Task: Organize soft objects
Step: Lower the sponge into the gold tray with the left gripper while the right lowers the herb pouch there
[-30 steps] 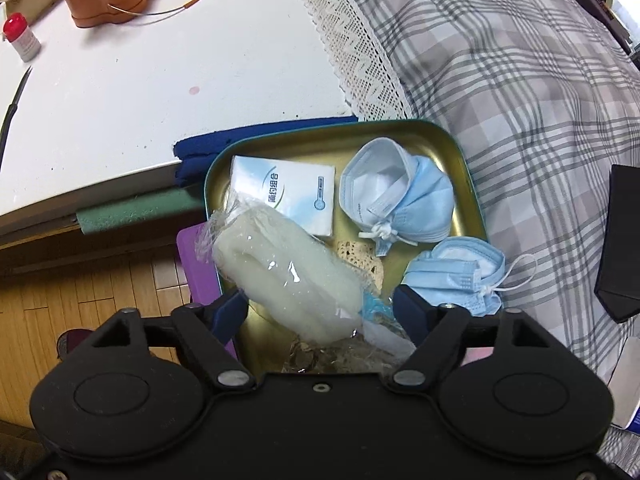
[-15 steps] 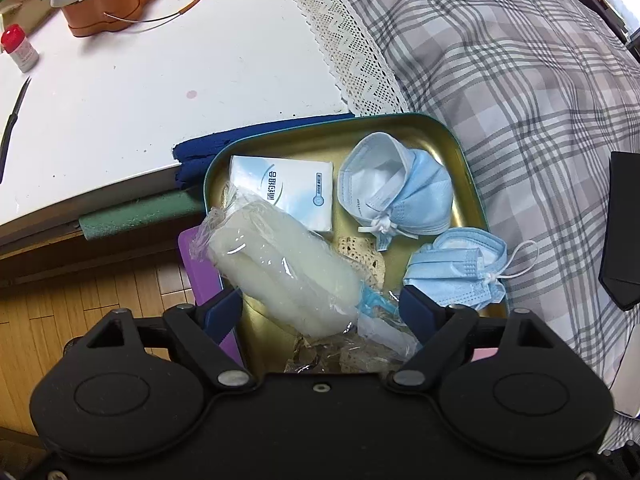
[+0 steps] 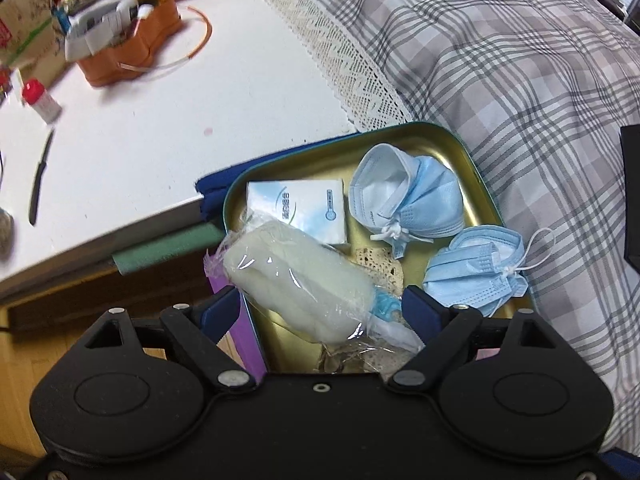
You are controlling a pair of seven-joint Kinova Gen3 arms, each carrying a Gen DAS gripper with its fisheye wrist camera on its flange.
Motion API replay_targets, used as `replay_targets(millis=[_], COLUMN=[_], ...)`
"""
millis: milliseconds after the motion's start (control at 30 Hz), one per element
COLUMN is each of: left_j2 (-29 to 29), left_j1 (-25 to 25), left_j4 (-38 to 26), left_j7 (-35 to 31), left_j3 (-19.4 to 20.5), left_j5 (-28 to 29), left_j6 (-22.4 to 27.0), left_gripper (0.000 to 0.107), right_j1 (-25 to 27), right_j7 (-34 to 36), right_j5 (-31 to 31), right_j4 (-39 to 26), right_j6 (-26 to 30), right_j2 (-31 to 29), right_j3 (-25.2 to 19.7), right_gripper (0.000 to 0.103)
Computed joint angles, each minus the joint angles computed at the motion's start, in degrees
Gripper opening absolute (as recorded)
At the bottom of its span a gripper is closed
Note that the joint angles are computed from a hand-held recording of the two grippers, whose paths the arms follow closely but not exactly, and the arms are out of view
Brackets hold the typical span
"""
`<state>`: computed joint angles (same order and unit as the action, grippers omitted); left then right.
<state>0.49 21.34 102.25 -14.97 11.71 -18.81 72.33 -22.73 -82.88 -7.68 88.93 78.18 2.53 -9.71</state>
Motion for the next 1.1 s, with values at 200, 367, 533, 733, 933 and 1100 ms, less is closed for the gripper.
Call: replay_targets(millis=[200,367,533,733,933,1100], left_j2=[1.6,1.1,0.5,0.2,-0.2,-0.2], left_j1=[2.2,2.9,3.5,4.2,4.9,6.5], left_j4=[-1.0,-0.6,-0.4,-0.3,-0.5,-1.3], left_j7=[0.0,-0.3,1.1,2.7,4.4,6.9], left_j3=[1.0,0.9,1.4,2.0,3.0,3.7], left_j5=[-2.7,-2.5,-3.6,-3.9,-3.5,-4.1], left_j6=[1.5,0.4,0.5,0.9,1.2,2.8], left_gripper=[0.089,0.089,0.089,0.089,0.089,0.089], right_j1=[0.4,0.7,1.2,1.8,2.5,3.2], right_j7=[-0.4,-0.7,-1.0,-0.5,0.1,1.3], right_j5=[0.7,1.4,1.3,1.1,0.8,0.2], right_j4=[0.4,0.8,1.3,2.2,3.0,3.9], right_j6=[0.5,0.9,1.4,1.6,1.8,1.7], right_j2=[-1.7,-3.3,-4.6,-6.3,-7.3,-8.2], right_j3=[0.2,0.2,0.4,0.5,0.8,1.3], right_gripper=[0.088,0.088,0.088,0.088,0.088,0.088])
